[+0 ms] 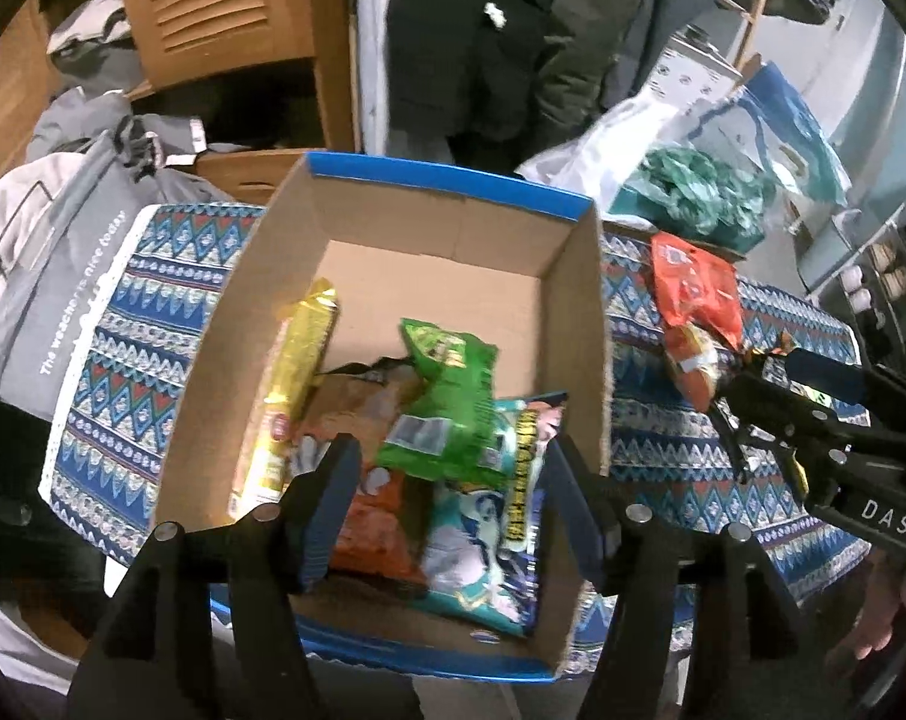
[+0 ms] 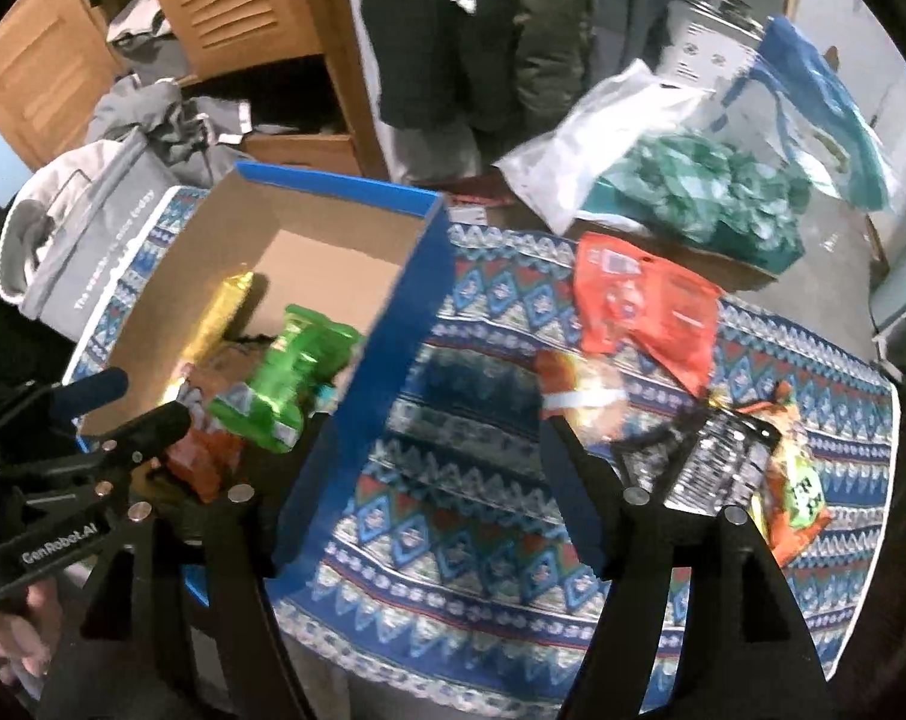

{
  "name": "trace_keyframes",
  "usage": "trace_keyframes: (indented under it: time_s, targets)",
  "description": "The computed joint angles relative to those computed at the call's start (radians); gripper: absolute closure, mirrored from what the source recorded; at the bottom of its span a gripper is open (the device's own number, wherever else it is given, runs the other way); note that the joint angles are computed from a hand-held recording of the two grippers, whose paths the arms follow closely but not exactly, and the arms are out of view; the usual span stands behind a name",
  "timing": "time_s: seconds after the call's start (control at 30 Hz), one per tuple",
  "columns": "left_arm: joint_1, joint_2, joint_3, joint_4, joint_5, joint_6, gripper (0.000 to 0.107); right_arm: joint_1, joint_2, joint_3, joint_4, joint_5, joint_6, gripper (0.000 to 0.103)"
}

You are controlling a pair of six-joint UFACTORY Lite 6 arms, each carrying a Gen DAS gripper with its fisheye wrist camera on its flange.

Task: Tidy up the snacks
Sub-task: 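Move both tools back over the remaining snacks on the cloth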

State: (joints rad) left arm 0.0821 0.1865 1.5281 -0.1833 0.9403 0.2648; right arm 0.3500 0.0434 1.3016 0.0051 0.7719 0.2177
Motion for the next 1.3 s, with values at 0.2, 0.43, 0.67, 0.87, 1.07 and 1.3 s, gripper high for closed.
trace_keyframes:
  time_s: [0.2, 0.43, 0.67, 0.87, 1.07, 1.3]
  targets:
    - [-0.086, -0.021, -0.023, 0.032, -0.004, -0.052, 0.038, -0.094, -0.074, -0.082, 0.02, -0.001, -0.058, 0.033]
    - [-0.186, -0.018, -0.037, 0.048, 0.008, -0.107, 0.035, -0.238, -0.127, -0.161, 0.071, -0.007, -0.148, 0.032]
    - [-0.274, 0.002, -0.031, 0.091, 0.003, -0.175, 0.035, -0.385, -0.129, -0.209, 0.126, -0.012, -0.256, 0.032]
    - [-0.329, 0.053, 0.007, 0.1, 0.019, -0.226, 0.035, -0.489, -0.111, -0.243, 0.153, -0.028, -0.322, 0.029]
    - [-0.383, 0.139, 0.09, 0.121, 0.038, -0.296, 0.034, -0.543, -0.041, -0.236, 0.144, -0.051, -0.331, 0.029]
    - [-0.444, 0.286, 0.222, 0.147, 0.039, -0.367, 0.03, -0.583, 0.068, -0.208, 0.155, -0.105, -0.306, 0.029]
